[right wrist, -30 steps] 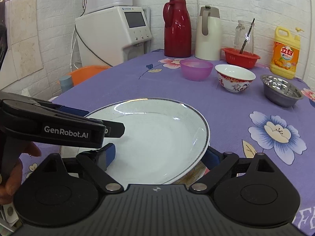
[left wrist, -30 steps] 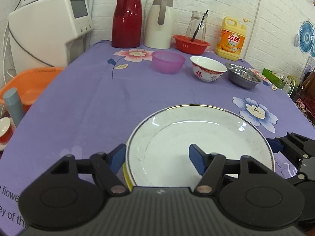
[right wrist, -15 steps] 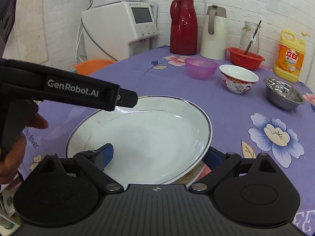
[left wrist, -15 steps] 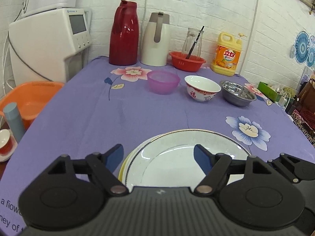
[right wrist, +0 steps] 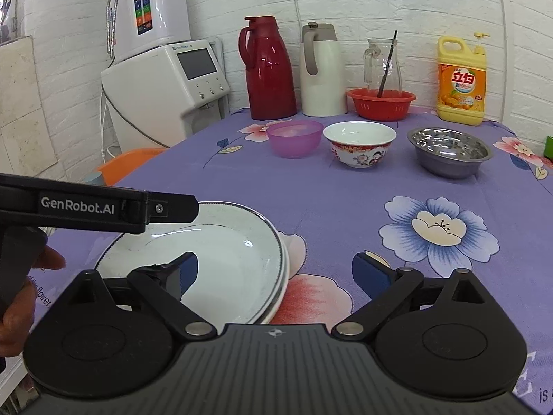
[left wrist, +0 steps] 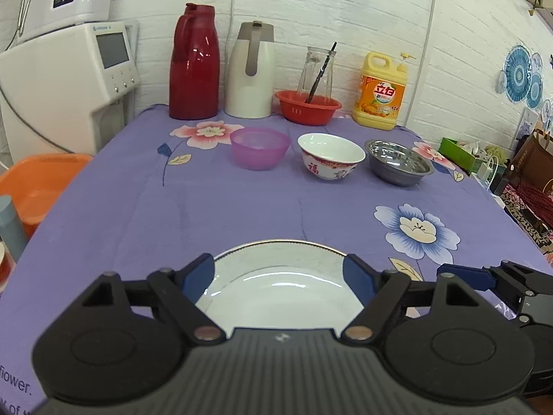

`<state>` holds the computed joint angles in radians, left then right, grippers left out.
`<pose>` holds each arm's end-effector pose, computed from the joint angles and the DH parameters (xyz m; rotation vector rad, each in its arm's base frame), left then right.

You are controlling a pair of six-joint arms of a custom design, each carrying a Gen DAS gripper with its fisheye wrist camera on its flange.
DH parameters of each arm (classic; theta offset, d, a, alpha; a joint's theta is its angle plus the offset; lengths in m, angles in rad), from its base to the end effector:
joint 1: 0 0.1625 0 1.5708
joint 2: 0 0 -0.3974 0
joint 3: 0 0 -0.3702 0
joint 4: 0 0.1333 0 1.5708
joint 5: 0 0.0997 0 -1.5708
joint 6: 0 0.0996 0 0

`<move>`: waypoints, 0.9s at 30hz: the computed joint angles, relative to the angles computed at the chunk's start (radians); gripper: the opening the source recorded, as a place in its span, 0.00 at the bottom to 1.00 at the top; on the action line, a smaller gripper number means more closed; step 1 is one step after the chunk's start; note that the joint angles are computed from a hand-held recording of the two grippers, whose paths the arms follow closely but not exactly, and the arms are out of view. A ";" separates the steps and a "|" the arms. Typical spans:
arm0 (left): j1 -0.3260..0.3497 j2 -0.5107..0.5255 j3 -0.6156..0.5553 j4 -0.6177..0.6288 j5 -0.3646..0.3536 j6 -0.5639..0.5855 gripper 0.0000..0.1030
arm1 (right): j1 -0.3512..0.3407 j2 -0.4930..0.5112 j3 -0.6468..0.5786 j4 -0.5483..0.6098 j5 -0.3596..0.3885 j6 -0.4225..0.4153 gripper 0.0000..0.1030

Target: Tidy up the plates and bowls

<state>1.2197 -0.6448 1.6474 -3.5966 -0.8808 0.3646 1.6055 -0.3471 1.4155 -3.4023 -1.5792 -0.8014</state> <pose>-0.0335 -0.6633 0.1344 0.3516 2.1964 -1.2189 0.1564 -0.6878 -0.0298 1.0827 -2.4483 0.9919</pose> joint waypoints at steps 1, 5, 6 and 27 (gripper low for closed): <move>-0.001 0.003 -0.006 0.008 0.000 0.000 0.78 | -0.003 -0.001 -0.002 -0.003 -0.002 0.006 1.00; -0.012 0.018 -0.021 0.008 0.017 0.005 0.86 | -0.019 -0.018 0.003 -0.008 -0.002 0.040 1.00; -0.014 0.021 -0.023 0.009 0.017 0.007 0.86 | -0.023 -0.021 0.005 -0.013 -0.003 0.049 1.00; -0.056 0.052 -0.028 0.058 0.028 0.008 0.89 | -0.089 -0.091 0.116 -0.098 0.026 0.130 1.00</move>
